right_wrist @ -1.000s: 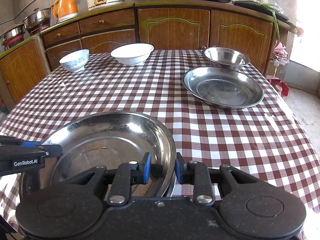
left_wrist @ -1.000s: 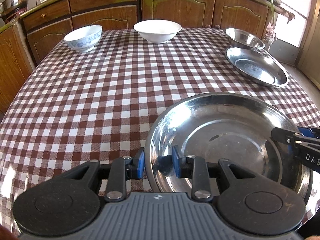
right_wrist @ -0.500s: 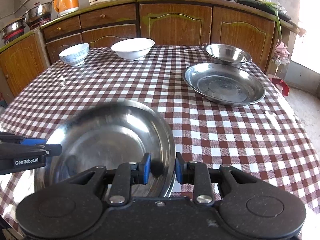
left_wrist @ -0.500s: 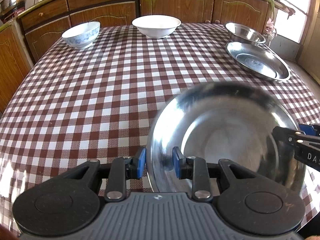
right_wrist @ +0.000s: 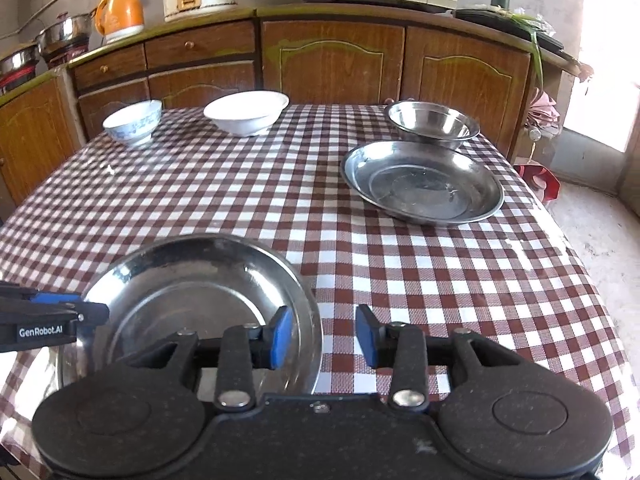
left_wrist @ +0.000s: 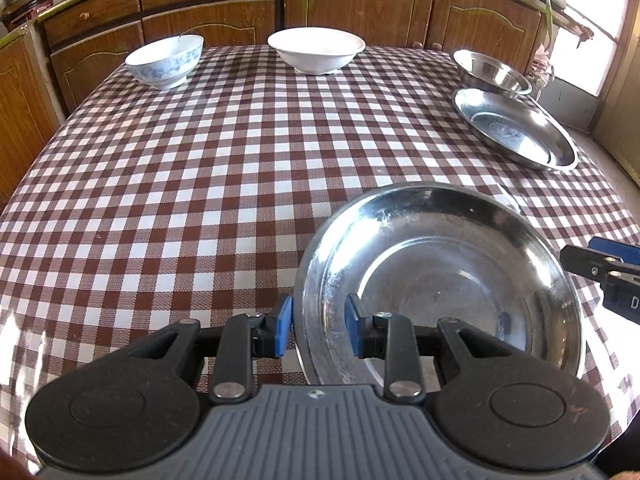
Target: Organize plates and bowls
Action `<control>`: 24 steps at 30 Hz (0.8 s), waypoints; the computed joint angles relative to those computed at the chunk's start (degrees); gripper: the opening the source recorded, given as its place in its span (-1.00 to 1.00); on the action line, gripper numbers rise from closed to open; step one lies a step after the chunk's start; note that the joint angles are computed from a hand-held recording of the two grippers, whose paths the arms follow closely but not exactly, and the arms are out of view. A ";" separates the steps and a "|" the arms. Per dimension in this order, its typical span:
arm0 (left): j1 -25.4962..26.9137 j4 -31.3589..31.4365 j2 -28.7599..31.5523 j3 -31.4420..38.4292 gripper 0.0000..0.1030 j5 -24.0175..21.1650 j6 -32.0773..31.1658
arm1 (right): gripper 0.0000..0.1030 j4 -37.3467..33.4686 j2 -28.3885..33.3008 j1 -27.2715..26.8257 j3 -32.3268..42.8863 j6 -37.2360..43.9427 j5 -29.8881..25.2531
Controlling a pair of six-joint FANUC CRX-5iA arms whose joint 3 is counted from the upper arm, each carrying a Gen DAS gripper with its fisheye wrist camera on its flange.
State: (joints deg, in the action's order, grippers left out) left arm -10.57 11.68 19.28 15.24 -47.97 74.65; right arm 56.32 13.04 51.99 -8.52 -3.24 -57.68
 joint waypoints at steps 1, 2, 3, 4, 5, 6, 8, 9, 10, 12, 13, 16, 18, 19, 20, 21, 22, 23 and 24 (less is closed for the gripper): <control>-0.04 -0.24 -0.09 0.09 -0.35 0.00 0.38 | 0.03 0.41 -0.15 0.01 -0.21 -0.31 -0.01; -0.04 -0.27 -0.22 -0.02 -0.27 0.14 0.55 | 0.04 0.82 -0.25 0.04 -0.32 -0.48 -0.03; -0.02 -0.17 -0.34 -0.15 -0.23 0.30 0.56 | 0.06 1.11 -0.32 0.02 -0.40 -0.55 0.07; -0.04 -0.23 -0.39 -0.14 -0.22 0.36 0.69 | 0.09 1.36 -0.39 0.05 -0.44 -0.59 0.09; -0.05 -0.26 -0.52 -0.23 -0.18 0.46 0.89 | 0.12 1.57 -0.42 0.08 -0.45 -0.69 0.04; -0.05 -0.36 -0.62 -0.22 -0.08 0.53 1.21 | 0.16 1.91 -0.48 0.11 -0.54 -0.92 0.02; -0.08 -0.86 -0.87 -0.10 0.09 0.75 2.20 | 0.22 2.64 -0.73 0.12 -0.83 -1.44 0.15; -0.06 -0.85 -1.07 -0.17 0.13 1.00 2.56 | 0.25 2.80 -0.85 0.11 -0.91 -1.57 0.18; 0.05 -0.50 -1.25 -0.32 0.15 1.22 2.47 | 0.31 2.99 -0.98 0.14 -1.02 -1.82 0.17; 0.05 -0.16 -1.56 -0.33 0.33 1.46 2.69 | 0.31 3.50 -1.23 0.14 -1.24 -2.44 0.12; -0.04 -0.09 -1.79 -0.42 0.36 1.80 2.86 | 0.32 3.68 -1.31 0.12 -1.28 -2.56 0.09; -0.41 0.18 -2.28 -0.68 0.41 2.88 2.55 | 0.34 4.22 -1.58 0.19 -1.40 -3.16 -0.23; -0.69 0.26 -2.20 -0.32 0.43 2.71 2.64 | 0.36 4.63 -1.82 0.27 -1.57 -3.59 -0.46; -0.78 0.52 -2.17 -0.21 0.43 2.64 2.48 | 0.36 4.79 -1.91 0.32 -1.62 -3.76 -0.59; -0.94 0.64 -2.12 -0.08 0.43 2.68 2.40 | 0.36 4.98 -2.03 0.34 -1.68 -3.97 -0.70; -1.11 0.55 -2.14 0.05 0.44 2.74 2.37 | 0.37 5.23 -2.17 0.38 -1.81 -4.24 -0.81; -1.28 0.48 -2.18 0.12 0.44 2.84 2.37 | 0.37 5.39 -2.26 0.41 -1.87 -4.40 -0.91; -1.42 0.56 -2.19 0.19 0.45 2.95 2.28 | 0.37 5.57 -2.34 0.46 -1.90 -4.59 -1.09; -1.57 0.66 -2.17 0.28 0.46 3.06 2.22 | 0.37 5.68 -2.43 0.50 -1.93 -4.72 -1.20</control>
